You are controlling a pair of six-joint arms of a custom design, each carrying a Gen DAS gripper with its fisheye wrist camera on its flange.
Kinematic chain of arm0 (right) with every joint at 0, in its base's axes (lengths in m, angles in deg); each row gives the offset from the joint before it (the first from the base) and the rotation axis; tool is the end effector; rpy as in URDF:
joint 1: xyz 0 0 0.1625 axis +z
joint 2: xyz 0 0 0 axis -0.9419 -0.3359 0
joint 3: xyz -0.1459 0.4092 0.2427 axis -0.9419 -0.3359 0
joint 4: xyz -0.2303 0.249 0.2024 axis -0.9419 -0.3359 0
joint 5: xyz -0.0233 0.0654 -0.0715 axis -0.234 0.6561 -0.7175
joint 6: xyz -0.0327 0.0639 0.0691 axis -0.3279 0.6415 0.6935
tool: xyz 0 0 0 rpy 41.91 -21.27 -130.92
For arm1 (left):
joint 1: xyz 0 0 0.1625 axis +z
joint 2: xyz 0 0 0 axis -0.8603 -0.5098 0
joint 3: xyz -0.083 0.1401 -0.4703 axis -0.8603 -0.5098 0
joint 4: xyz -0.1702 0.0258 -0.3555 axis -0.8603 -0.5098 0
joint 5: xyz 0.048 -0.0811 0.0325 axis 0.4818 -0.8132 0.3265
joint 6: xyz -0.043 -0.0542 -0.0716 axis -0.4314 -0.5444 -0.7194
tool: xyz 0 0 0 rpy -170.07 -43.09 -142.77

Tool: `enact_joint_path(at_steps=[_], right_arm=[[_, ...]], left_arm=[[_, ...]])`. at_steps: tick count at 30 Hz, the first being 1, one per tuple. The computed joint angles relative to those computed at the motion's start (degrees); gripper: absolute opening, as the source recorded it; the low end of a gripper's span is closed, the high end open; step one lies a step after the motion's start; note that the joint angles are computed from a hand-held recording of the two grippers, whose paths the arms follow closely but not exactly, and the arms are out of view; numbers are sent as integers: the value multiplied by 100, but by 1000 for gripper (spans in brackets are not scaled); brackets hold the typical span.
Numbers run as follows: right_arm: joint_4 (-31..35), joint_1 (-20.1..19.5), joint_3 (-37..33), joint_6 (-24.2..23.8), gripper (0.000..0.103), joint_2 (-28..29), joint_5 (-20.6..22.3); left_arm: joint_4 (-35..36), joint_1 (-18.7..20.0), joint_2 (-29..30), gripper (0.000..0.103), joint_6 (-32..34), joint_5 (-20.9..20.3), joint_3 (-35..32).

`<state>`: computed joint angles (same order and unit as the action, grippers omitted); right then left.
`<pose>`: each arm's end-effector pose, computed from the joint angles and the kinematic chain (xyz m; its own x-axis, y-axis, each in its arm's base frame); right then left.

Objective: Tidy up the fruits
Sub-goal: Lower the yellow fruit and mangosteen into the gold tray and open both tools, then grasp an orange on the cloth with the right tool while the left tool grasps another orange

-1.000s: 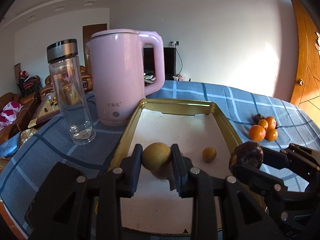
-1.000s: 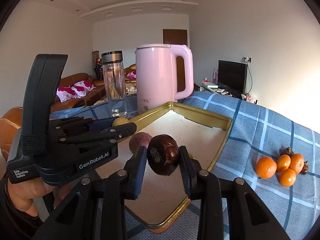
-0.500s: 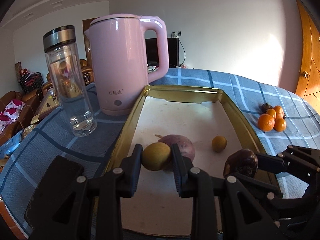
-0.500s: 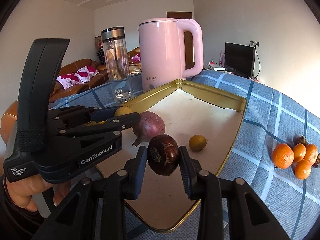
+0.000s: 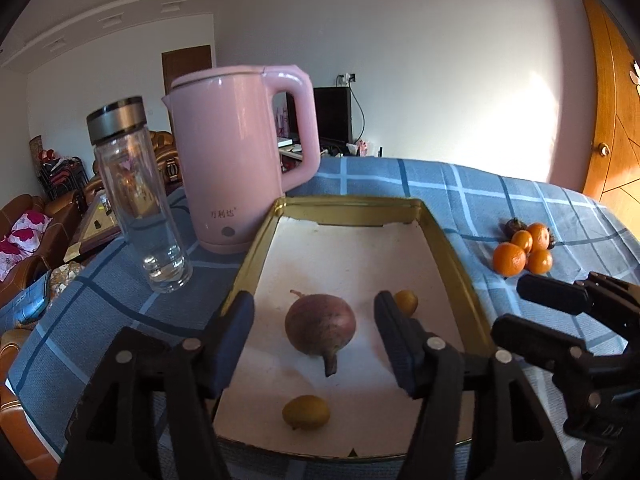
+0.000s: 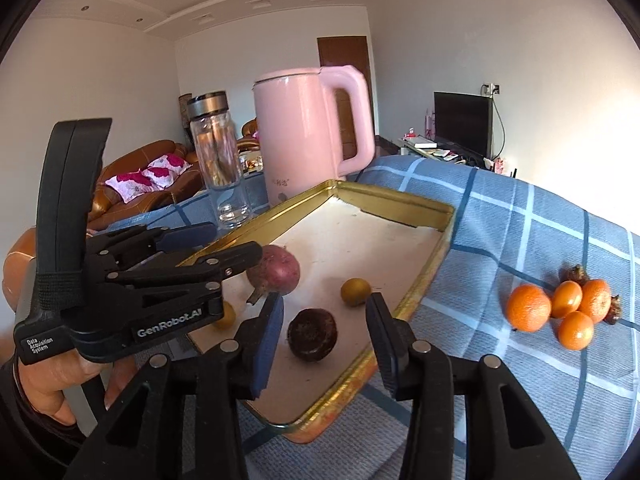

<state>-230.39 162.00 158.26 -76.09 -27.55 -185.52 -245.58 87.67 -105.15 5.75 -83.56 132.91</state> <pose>0.1246 -0.3573 0.2329 -0.7368 -0.2902 0.6107 -0.6554 0.5284 -0.5396 -0.2977 -0.4056 0.0566 -0.6605 0.2658 -0.7022 0.7131 0.5148 -0.4759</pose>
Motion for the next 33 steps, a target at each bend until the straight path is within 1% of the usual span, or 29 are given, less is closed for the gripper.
enact_joint_path(at_steps=[2, 5, 9, 10, 12, 14, 16, 17, 20, 21, 23, 24, 26, 28, 31, 33], right_arm=[[89, -85, 115, 8, 56, -387, 19], [393, -144, 160, 46, 57, -1058, -213], [684, -159, 89, 6, 58, -1843, -595], [733, -152, 42, 13, 59, -1994, -728], [812, -155, -66, 23, 61, -2226, -914], [846, -168, -201, 83, 61, -2379, -1059], [986, -246, -341, 179, 61, -2516, -1067], [971, -329, -387, 202, 61, -2519, -996], [887, -520, -588, 260, 61, -2380, -1027], [890, -634, -625, 307, 61, -2346, -969], [962, -885, -719, 402, 61, -2243, -890], [1014, -1015, -765, 462, 61, -2191, -828], [1117, -1239, -829, 542, 61, -2012, -758], [1251, -1419, -876, 558, 61, -1852, -682], [1445, -1575, -936, 537, 61, -1691, -633], [1633, -1643, -968, 557, 61, -1668, -578]], left_arm=[[-41, -150, -79, 73, 114, 4, -7], [245, -347, -309, 74, 182, -139, -108], [549, -632, -595, 88, 269, -369, -285], [587, -722, -622, 92, 333, -349, -346], [693, -851, -645, 96, 466, -364, -515], [976, -890, -671, 96, 443, -509, -743], [1142, -883, -583, 97, 460, -666, -1014], [1170, -870, -481, 98, 476, -656, -1155], [1239, -756, -27, 98, 396, -470, -1637], [1234, -701, 131, 98, 375, -440, -1779], [1138, -615, 497, 98, 342, -246, -2033], [1064, -541, 676, 98, 386, -229, -2180], [1186, -422, 939, 98, 297, -158, -2406], [1162, -281, 1184, 98, 343, -182, -2606], [1377, -100, 1401, 98, 167, -203, -2834], [1376, -27, 1463, 98, 49, -366, -2876]])
